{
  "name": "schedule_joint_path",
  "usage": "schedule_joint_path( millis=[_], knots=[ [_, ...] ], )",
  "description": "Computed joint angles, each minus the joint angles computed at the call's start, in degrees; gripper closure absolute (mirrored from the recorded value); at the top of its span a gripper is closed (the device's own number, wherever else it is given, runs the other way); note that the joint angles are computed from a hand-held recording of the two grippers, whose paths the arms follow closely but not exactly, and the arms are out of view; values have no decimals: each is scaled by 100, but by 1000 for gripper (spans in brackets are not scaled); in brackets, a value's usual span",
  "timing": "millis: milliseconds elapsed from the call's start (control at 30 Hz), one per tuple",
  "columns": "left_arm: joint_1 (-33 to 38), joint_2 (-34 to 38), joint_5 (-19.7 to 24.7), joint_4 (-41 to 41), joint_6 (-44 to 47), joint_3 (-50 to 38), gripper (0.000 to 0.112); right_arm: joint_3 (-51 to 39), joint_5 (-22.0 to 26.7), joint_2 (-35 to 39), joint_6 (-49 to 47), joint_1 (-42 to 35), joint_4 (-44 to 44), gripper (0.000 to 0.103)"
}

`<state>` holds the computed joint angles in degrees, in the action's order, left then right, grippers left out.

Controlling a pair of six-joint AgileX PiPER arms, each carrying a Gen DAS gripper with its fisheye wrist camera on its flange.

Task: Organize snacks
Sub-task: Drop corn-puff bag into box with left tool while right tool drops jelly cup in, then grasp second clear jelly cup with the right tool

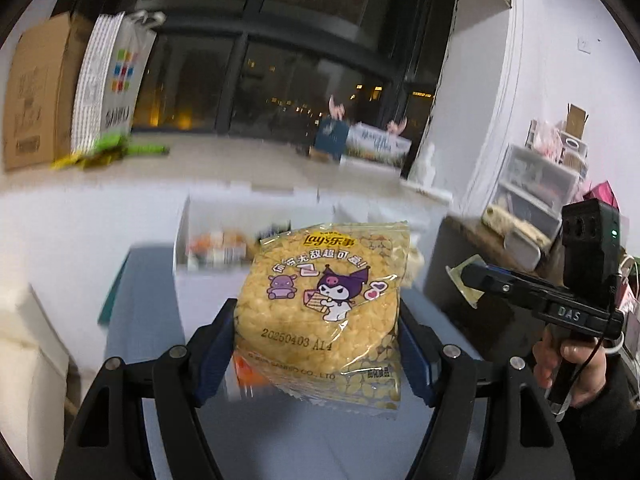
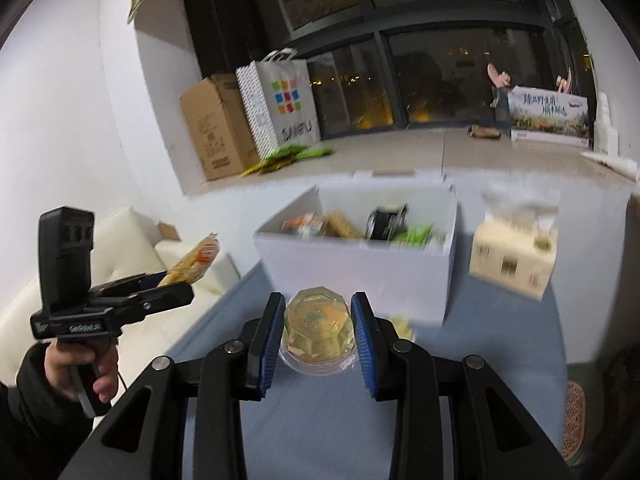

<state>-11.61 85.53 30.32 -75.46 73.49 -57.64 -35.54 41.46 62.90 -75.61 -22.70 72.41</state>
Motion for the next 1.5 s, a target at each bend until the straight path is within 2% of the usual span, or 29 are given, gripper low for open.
schedule_joint_path(
  millis=[33, 133, 233, 333, 500, 600, 633, 667, 700, 733, 767, 867, 1000, 1167, 1233, 1333, 1433, 1500],
  knots=[
    [-21, 181, -15, 43, -110, -271, 35, -289, 16, 215, 64, -7, 12, 66],
    [-142, 931, 47, 759, -1178, -1495, 35, -1356, -194, 972, 755, 120, -325, 66],
    [-402, 1677, -185, 1989, -2395, -2724, 35, -2311, -367, 1691, 1416, 301, -796, 66],
    [-538, 2362, -95, 3020, -3430, -3791, 35, -3167, -520, 2362, 2132, 505, -1453, 66],
    [-700, 3535, 372, 4624, -4889, -5615, 35, -3987, -625, 3173, 2773, 740, -2095, 66],
    [-684, 4068, 874, 4911, -5187, -6431, 34, -4354, -695, 3589, 3163, 872, -2438, 66],
    [-690, 4116, 871, 5059, -5328, -6473, 25, -4460, -735, 3684, 3442, 915, -2691, 65],
    [-648, 4224, 973, 5091, -5424, -6626, 18, -4562, -797, 3791, 3672, 954, -2889, 58],
    [-584, 4244, 1024, 4895, -5340, -6629, 9, -4680, -749, 3880, 3787, 958, -2996, 26],
    [-465, 4185, 1015, 4483, -5124, -6472, 9, -4775, -630, 3956, 3800, 930, -2993, 10],
    [-405, 4111, 965, 4301, -5018, -6316, 9, -4710, -651, 3921, 3584, 898, -2790, 0],
    [-298, 3701, 642, 3996, -4695, -5633, 9, -4146, -1243, 3514, 2754, 870, -2133, 0],
    [-196, 2865, 144, 3304, -3739, -4412, 9, -4024, -1187, 3200, 3102, 834, -2374, 0],
    [-38, 1421, -340, 1747, -1886, -2544, 9, -3372, -942, 2396, 2060, 745, -1411, 0],
    [14, 724, -490, 1001, -928, -1697, 9, -3041, -942, 1990, 1832, 819, -1328, 0],
    [43, -124, -688, 241, 1, -709, 9, -2359, -1027, 1162, 1552, 958, -1197, 0],
    [155, -847, -598, 136, 211, 128, 9, -1713, -948, 378, 1120, 1062, -1145, 0],
    [298, -1297, -422, -113, 524, 711, 9, -1176, -1192, -179, 1167, 1228, -1320, 0]
  ],
)
